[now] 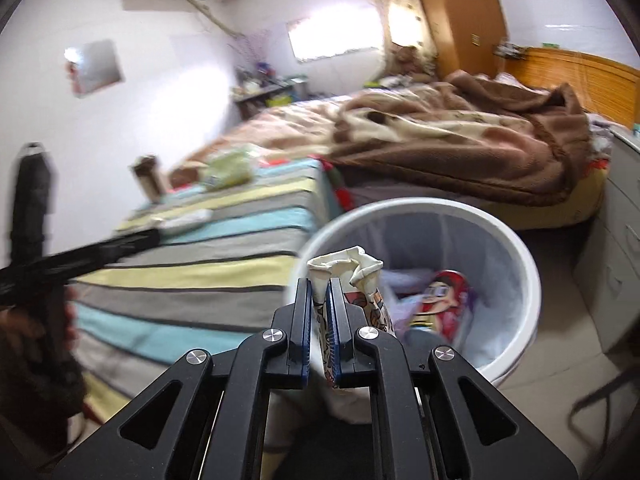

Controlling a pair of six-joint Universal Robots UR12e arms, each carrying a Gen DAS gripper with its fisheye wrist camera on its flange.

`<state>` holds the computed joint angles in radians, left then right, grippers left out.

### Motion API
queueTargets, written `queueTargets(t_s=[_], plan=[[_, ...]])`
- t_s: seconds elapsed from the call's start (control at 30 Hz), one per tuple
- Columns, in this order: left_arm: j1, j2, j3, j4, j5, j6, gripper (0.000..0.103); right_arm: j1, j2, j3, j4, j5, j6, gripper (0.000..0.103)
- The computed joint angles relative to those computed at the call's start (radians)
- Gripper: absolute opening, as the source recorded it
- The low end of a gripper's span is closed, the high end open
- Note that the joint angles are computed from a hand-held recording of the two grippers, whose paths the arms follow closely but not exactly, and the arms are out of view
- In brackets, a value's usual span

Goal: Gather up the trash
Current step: 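Move both open tools back toward the cloth pouch and white towel, then grasp the cloth pouch with the left tool while the right tool grasps the white towel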

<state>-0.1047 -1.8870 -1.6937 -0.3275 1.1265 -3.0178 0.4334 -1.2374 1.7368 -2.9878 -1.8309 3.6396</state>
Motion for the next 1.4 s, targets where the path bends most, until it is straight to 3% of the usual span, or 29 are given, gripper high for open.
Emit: queueTargets(t_s=[0.2,0.23,0.33,0.57,0.8,1.07,1.27,1.4], plan=[[0.008,-0.012,0.018,-0.003,0.012,-0.004,0.058,-0.011,0.017,-0.028,0.107,-0.052,0.107,0.01],[0.01,-0.014,0.021,-0.003,0.013,-0.003,0.058,-0.01,0.018,-0.029,0.111,-0.059,0.123,0.016],[0.015,-0.02,0.029,-0.008,0.014,-0.001,0.058,-0.007,0.017,-0.037,0.137,-0.081,0.144,0.059],[0.031,-0.035,0.047,-0.015,0.019,0.0,0.061,-0.005,0.033,-0.068,0.111,-0.066,0.147,0.06],[0.06,-0.056,0.07,-0.011,0.046,-0.024,0.061,0.01,0.097,-0.165,0.094,-0.029,0.052,0.06],[0.107,-0.084,0.101,-0.017,0.102,-0.048,0.062,0.011,0.19,-0.308,0.153,0.083,0.017,0.06],[0.135,-0.118,0.145,-0.067,0.151,-0.043,0.062,0.005,0.262,-0.421,0.233,0.215,0.008,0.06],[0.142,-0.139,0.17,-0.103,0.179,-0.016,0.062,0.005,0.307,-0.495,0.276,0.259,-0.003,0.06]])
